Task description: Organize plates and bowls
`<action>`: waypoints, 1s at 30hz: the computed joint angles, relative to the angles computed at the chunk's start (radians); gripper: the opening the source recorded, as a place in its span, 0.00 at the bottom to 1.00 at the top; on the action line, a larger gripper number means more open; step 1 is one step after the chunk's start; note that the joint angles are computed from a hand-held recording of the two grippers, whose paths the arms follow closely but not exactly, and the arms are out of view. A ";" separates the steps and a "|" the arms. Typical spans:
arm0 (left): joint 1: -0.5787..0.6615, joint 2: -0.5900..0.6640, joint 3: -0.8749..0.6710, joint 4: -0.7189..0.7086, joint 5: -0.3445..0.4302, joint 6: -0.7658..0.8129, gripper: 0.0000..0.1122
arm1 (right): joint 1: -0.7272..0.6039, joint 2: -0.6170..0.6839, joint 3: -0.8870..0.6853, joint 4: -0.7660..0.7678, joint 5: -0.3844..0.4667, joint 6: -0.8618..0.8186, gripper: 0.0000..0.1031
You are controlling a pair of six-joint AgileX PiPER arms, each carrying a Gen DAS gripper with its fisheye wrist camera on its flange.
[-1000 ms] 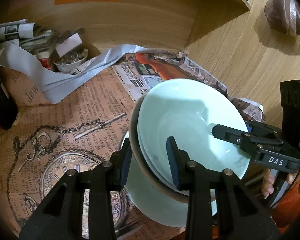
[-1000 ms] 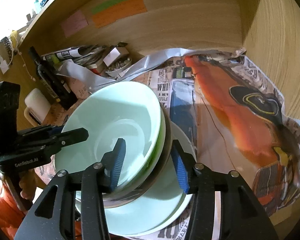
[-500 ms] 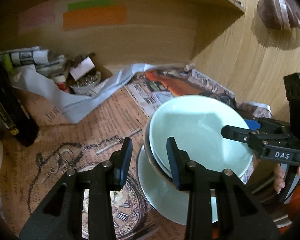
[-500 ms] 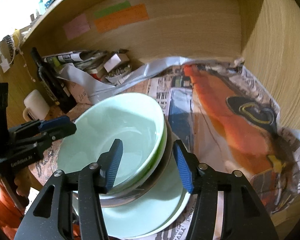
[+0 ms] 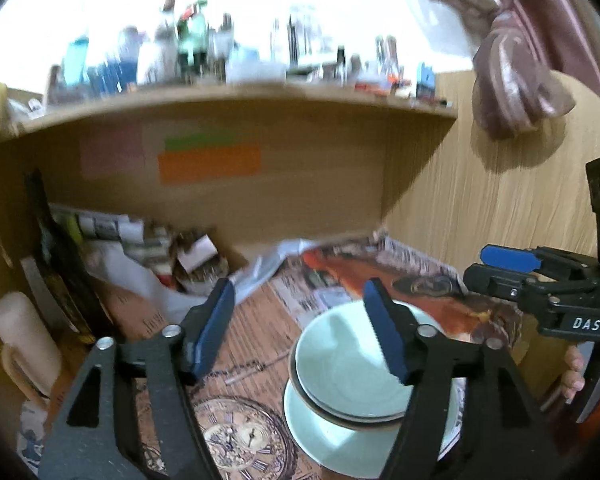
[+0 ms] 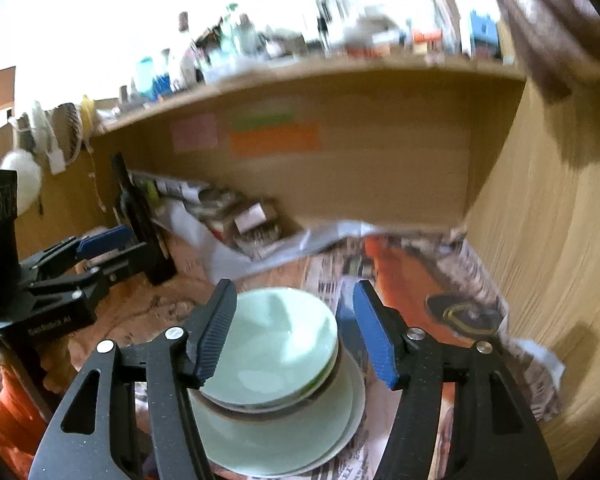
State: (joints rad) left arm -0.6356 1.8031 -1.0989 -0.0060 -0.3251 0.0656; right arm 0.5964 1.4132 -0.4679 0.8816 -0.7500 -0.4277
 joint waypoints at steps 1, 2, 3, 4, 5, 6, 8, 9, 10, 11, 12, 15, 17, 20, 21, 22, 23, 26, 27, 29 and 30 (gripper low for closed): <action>-0.008 -0.015 0.024 -0.048 -0.030 0.045 0.72 | 0.025 -0.008 0.011 0.014 -0.035 -0.004 0.67; -0.015 -0.029 0.048 -0.084 -0.062 0.077 0.75 | 0.058 -0.015 0.024 0.033 -0.081 -0.006 0.72; -0.023 -0.044 0.074 -0.116 -0.095 0.104 0.80 | 0.080 -0.021 0.034 0.046 -0.112 -0.008 0.74; -0.028 -0.057 0.094 -0.135 -0.119 0.118 0.83 | 0.095 -0.025 0.040 0.050 -0.133 -0.006 0.78; -0.034 -0.070 0.115 -0.157 -0.142 0.136 0.83 | 0.120 -0.030 0.051 0.062 -0.166 -0.004 0.81; -0.038 -0.079 0.129 -0.171 -0.157 0.148 0.84 | 0.139 -0.030 0.055 0.074 -0.190 -0.004 0.82; -0.051 -0.100 0.166 -0.209 -0.197 0.179 0.87 | 0.178 -0.032 0.070 0.096 -0.242 0.001 0.87; -0.060 -0.107 0.180 -0.232 -0.215 0.196 0.89 | 0.198 -0.033 0.077 0.106 -0.268 0.003 0.89; -0.066 -0.114 0.196 -0.246 -0.238 0.205 0.90 | 0.213 -0.030 0.083 0.113 -0.293 0.009 0.93; -0.073 -0.120 0.212 -0.262 -0.259 0.215 0.90 | 0.231 -0.027 0.089 0.121 -0.319 0.013 0.98; -0.080 -0.126 0.225 -0.276 -0.275 0.222 0.91 | 0.252 -0.021 0.096 0.134 -0.350 0.016 0.99; -0.092 -0.136 0.248 -0.285 -0.298 0.218 0.91 | 0.296 -0.016 0.109 0.165 -0.396 0.011 1.00; -0.102 -0.139 0.263 -0.297 -0.315 0.224 0.91 | 0.306 -0.010 0.116 0.168 -0.406 0.023 1.00; -0.120 -0.139 0.279 -0.325 -0.342 0.251 0.91 | 0.310 -0.008 0.125 0.160 -0.406 0.044 1.00; -0.126 -0.138 0.283 -0.334 -0.352 0.261 0.91 | 0.312 -0.007 0.127 0.159 -0.406 0.050 1.00; -0.130 -0.138 0.287 -0.337 -0.359 0.264 0.91 | 0.317 -0.005 0.130 0.161 -0.411 0.056 1.00; -0.133 -0.138 0.291 -0.341 -0.365 0.268 0.91 | 0.320 -0.004 0.131 0.162 -0.413 0.058 1.00; -0.136 -0.138 0.296 -0.336 -0.369 0.258 0.91 | 0.329 0.001 0.134 0.165 -0.420 0.066 1.00; -0.135 -0.138 0.297 -0.332 -0.369 0.252 0.91 | 0.331 0.001 0.135 0.167 -0.422 0.067 1.00; -0.133 -0.138 0.299 -0.322 -0.368 0.238 0.91 | 0.334 0.001 0.136 0.168 -0.423 0.068 1.00; -0.131 -0.138 0.299 -0.316 -0.366 0.231 0.91 | 0.335 0.001 0.135 0.170 -0.423 0.067 1.00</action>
State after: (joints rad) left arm -0.7668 1.6652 -0.7997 -0.3221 -0.6908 0.2967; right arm 0.9315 1.4145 -0.3328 1.0517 -1.1732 -0.3610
